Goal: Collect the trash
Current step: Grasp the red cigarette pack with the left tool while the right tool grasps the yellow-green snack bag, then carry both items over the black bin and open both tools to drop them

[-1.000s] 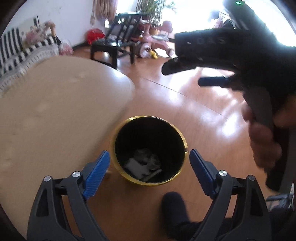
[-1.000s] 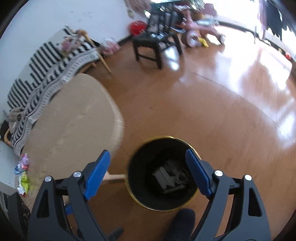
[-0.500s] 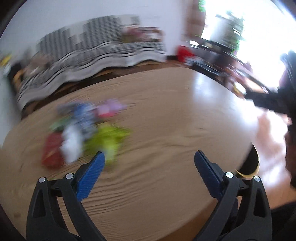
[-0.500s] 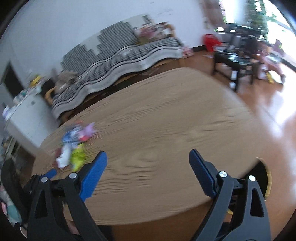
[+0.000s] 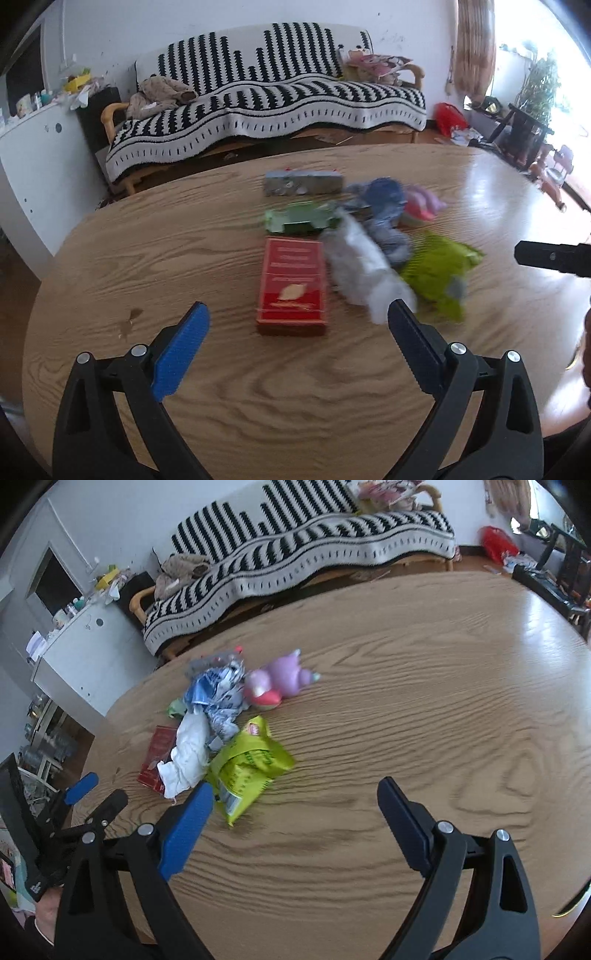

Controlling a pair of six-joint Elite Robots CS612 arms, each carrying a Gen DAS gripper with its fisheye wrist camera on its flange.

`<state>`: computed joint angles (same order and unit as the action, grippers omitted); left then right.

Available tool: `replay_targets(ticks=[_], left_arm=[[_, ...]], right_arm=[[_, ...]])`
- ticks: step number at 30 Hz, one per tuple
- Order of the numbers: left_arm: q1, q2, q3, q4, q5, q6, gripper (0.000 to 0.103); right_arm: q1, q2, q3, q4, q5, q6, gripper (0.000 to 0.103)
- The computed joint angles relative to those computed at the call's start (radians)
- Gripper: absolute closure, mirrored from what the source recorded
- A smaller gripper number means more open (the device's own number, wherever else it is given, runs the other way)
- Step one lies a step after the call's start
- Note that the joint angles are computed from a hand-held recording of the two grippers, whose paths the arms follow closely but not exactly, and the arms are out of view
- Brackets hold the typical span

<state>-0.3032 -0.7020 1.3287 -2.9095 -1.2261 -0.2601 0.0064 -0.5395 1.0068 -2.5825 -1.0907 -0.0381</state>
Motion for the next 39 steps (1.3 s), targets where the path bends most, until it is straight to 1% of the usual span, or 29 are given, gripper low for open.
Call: replay_targets(ticks=[2, 5, 7, 9, 10, 12, 14, 17, 18, 19, 20, 21, 22, 23, 24, 26, 29, 34, 39], left_arm=[[0.009, 0.023, -0.028, 0.027, 0.004, 0.007, 0.009], [0.021, 0.05, -0.061, 0.065, -0.032, 0.011, 0.009], [0.024, 0.065, -0.081, 0.091, -0.032, 0.016, 0.009], [0.026, 0.078, -0.094, 0.098, -0.005, 0.018, 0.009], [0.03, 0.083, -0.102, 0.104, -0.006, 0.007, 0.009], [0.041, 0.09, -0.118, 0.124, -0.047, -0.023, 0.009], [0.051, 0.095, -0.126, 0.118, -0.081, -0.052, 0.009], [0.054, 0.105, -0.147, 0.139, -0.089, -0.047, 0.009], [0.054, 0.108, -0.154, 0.15, -0.096, -0.044, 0.009], [0.055, 0.11, -0.158, 0.152, -0.105, -0.041, 0.015], [0.055, 0.111, -0.16, 0.155, -0.11, -0.038, 0.02], [0.052, 0.111, -0.161, 0.15, -0.095, -0.029, 0.035], [0.05, 0.112, -0.161, 0.142, -0.093, -0.023, 0.047], [0.05, 0.111, -0.165, 0.154, -0.098, -0.025, 0.047], [0.05, 0.11, -0.168, 0.165, -0.104, -0.032, 0.048], [0.052, 0.106, -0.165, 0.159, -0.123, -0.048, 0.048], [0.044, 0.095, -0.155, 0.144, -0.096, -0.036, 0.048], [0.032, 0.075, -0.133, 0.121, -0.073, -0.039, 0.048], [0.021, 0.069, -0.133, 0.118, -0.061, -0.041, 0.048]], right_arm=[[0.01, 0.024, -0.036, 0.025, -0.005, 0.011, 0.016], [0.021, 0.047, -0.072, 0.055, -0.013, 0.016, 0.016], [0.028, 0.067, -0.104, 0.078, -0.016, 0.027, 0.016], [0.035, 0.088, -0.132, 0.091, -0.012, 0.042, 0.016], [0.04, 0.093, -0.135, 0.067, -0.022, 0.046, 0.014], [0.052, 0.105, -0.15, 0.052, -0.055, 0.033, 0.014], [0.062, 0.113, -0.159, 0.028, -0.074, 0.02, 0.014], [0.075, 0.12, -0.163, -0.002, -0.115, -0.012, 0.014], [0.077, 0.124, -0.169, -0.005, -0.116, -0.021, 0.021], [0.078, 0.125, -0.169, -0.009, -0.117, -0.029, 0.028], [0.079, 0.124, -0.168, -0.008, -0.121, -0.033, 0.03], [0.079, 0.126, -0.172, -0.005, -0.112, -0.03, 0.036], [0.075, 0.126, -0.17, -0.006, -0.085, -0.02, 0.041], [0.072, 0.123, -0.165, -0.011, -0.08, -0.014, 0.049], [0.071, 0.117, -0.155, -0.023, -0.081, -0.014, 0.052], [0.07, 0.101, -0.126, -0.057, -0.102, -0.029, 0.054], [0.057, 0.075, -0.083, -0.092, -0.094, -0.03, 0.055], [0.035, 0.028, -0.013, -0.145, -0.079, -0.041, 0.055], [0.02, -0.009, 0.04, -0.17, -0.074, -0.049, 0.055]])
